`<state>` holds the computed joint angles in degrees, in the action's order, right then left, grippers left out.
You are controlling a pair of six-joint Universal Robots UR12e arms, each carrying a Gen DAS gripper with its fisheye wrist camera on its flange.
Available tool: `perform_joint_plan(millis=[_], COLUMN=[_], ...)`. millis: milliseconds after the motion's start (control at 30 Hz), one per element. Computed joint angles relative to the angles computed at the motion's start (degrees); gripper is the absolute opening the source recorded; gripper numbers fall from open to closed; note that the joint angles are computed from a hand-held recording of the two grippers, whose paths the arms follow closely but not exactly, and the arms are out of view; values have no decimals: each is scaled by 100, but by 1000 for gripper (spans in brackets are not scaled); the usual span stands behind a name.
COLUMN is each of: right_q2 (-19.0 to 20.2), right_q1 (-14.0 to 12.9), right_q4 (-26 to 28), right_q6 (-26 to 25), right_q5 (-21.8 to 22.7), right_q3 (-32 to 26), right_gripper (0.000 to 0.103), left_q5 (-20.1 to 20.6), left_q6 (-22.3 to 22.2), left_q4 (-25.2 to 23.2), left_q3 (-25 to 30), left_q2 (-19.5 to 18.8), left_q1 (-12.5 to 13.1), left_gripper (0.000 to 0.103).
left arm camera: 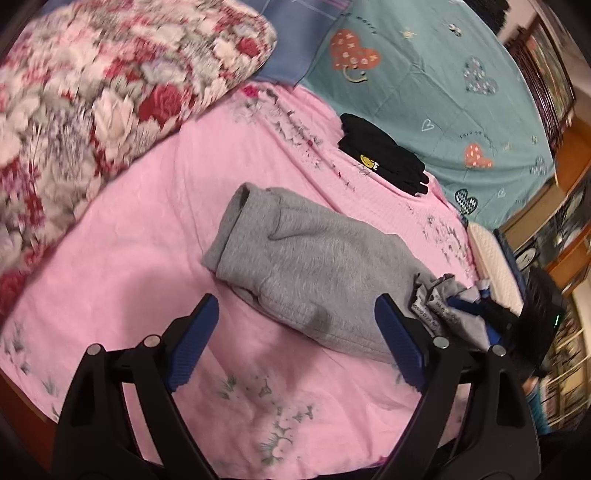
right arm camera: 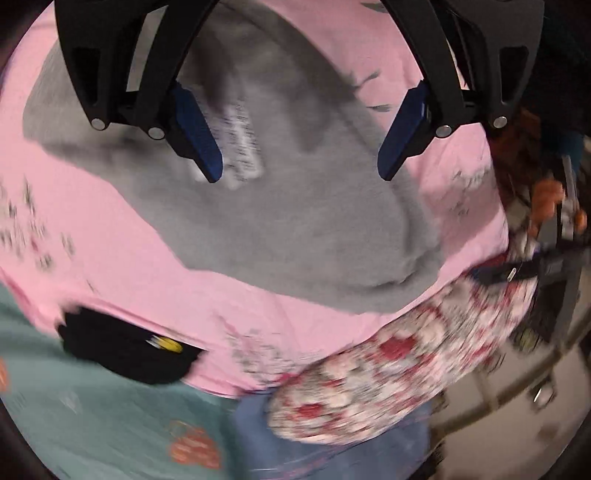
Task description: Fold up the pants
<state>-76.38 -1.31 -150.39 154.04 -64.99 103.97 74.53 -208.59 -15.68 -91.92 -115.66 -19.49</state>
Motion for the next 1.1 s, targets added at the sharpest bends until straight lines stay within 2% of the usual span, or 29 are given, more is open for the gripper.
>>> perform_joint_plan(millis=[67,133,300,400,433,467,533,633,767,967,1033,1100], right_q2=[51,186,530,619,639,634,632,610,592,611,596,590], right_q1=[269,573,957,1023,1032,1004,1002,834,658,608,581,550], right_q4=[126,-158,-330,-522,-547,-355,-226,205,574,582,562,553], right_q6=[-668,-1108,-1629,-1763,-1901,-1950,-1951,-1627,-1252,-1152,-1107,-1072], right_q5=[-308,-953,-1952,-2231,-2230,-2055,-2003,-1528,-1027,-816,-732,-643], right_q3=[-55,-90,-275,-303,-315,-354,-394,-564,-729,-710,-682,-667], right_gripper=[86,86,86,73,60,40,30,23,21,21,21,22], left_q5=[-131,-173,-394,-679,-799,-907,-1072,-1253,-1419,-1165,-1148,-917], left_q6=[-196,-262,-408,-673,-763,-843,-946,-1069,-1570,-2176,-2319,-2312], left_q4=[23,70,216,319,322,330,350,280,317,463,452,499], left_q3=[-46,-93,-182,-203,-187,-167,-98,39,259,660,774,878], left_q2=[10,21,14,-39,-73,-108,-189,-304,-534,-908,-1018,-1097], left_q1=[35,40,65,117,133,144,138,106,102,71,67,25], left_gripper=[88,88,88,88,88,88,88,88,89,89,89,89])
